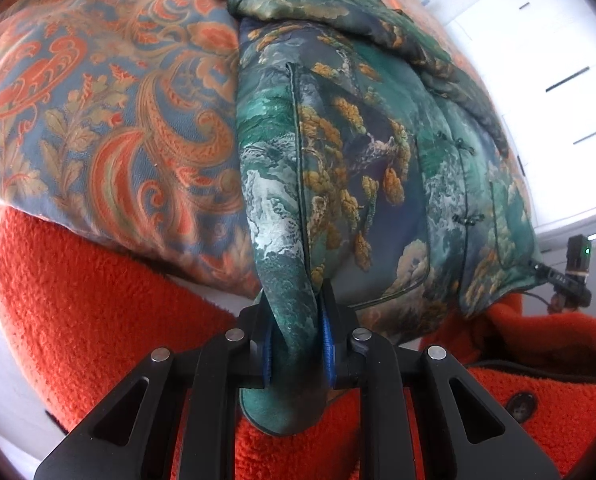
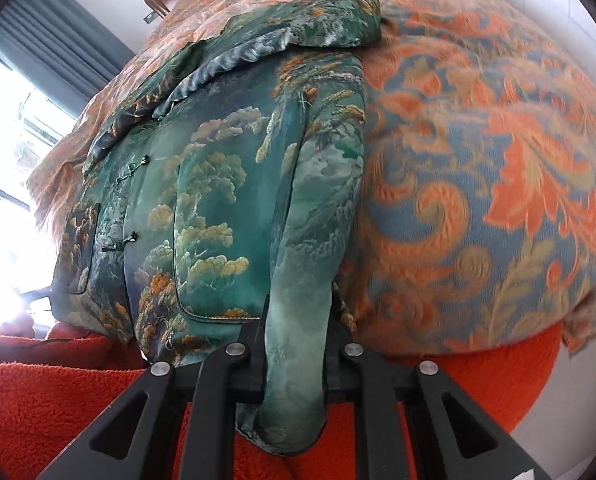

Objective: Fold large clothes
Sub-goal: 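Lift the jacket hem upward with both tools, then carry the hem over the jacket body toward the collar with both tools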

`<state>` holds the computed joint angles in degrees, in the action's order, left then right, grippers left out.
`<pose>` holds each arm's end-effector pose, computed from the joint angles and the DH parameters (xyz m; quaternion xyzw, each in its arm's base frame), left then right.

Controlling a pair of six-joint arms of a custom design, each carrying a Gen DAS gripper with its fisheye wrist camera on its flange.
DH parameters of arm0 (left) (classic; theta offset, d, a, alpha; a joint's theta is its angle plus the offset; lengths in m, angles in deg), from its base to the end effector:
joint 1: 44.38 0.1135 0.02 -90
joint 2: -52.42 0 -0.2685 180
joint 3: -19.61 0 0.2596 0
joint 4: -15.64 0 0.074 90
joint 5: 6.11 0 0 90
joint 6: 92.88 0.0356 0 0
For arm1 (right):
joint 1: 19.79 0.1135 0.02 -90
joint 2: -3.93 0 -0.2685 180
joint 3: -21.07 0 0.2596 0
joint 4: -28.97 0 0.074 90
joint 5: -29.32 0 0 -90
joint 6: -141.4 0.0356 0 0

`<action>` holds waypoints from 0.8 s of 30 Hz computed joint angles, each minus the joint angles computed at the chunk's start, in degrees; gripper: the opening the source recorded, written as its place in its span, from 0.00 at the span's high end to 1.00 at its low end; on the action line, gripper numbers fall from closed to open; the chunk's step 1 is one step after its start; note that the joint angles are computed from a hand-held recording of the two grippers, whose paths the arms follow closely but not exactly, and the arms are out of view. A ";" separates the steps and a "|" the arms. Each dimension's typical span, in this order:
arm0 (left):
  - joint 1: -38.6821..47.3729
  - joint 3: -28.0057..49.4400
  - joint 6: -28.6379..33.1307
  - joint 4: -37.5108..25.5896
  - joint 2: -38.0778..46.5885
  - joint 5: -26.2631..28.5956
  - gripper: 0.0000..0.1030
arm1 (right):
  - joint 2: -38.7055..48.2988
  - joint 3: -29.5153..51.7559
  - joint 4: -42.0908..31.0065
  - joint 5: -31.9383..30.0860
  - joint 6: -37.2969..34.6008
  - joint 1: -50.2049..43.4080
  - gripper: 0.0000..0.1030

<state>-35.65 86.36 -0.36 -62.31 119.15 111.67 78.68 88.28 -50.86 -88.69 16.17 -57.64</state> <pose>0.1958 0.0133 0.2571 -0.0271 0.9653 -0.2276 0.1250 0.1773 -0.1166 0.2332 0.0166 0.9699 0.1811 0.1619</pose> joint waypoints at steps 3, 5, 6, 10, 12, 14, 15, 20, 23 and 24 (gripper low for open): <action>3.16 4.36 2.44 -2.12 2.24 5.54 0.84 | 2.43 4.16 -2.69 -2.20 1.08 0.40 0.87; 4.40 10.64 2.09 -2.63 6.08 10.15 0.84 | 6.42 10.17 -6.16 -6.67 1.91 0.21 0.88; 4.43 13.54 1.42 -2.45 7.80 11.63 0.84 | 7.75 12.84 -7.63 -8.66 2.02 0.08 0.88; 2.94 27.74 -4.48 1.18 16.98 15.51 0.84 | 14.64 26.97 -9.93 -17.87 6.33 2.25 0.88; 1.59 36.06 -9.05 4.05 23.25 15.34 0.84 | 18.31 33.42 -6.87 -20.33 11.69 4.36 0.88; 0.41 44.85 -12.01 6.21 30.41 12.96 0.84 | 22.55 39.39 -2.06 -21.08 17.55 6.39 0.88; 0.24 48.84 -13.00 6.53 33.95 12.34 0.84 | 24.94 42.44 -0.78 -21.40 19.81 7.03 0.88; -2.14 70.59 -18.73 7.27 53.90 7.77 0.82 | 41.53 58.30 9.01 -21.48 38.13 10.74 0.88; -4.58 76.89 -21.62 7.96 60.87 2.65 0.77 | 49.51 63.29 13.95 -18.69 45.34 12.97 0.88; -5.21 77.56 -22.14 7.71 62.19 0.62 0.75 | 51.66 63.95 15.94 -16.40 47.44 14.04 0.87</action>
<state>-40.86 163.92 -22.50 -54.59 181.34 112.29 130.34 152.23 -34.92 -105.09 63.61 -43.60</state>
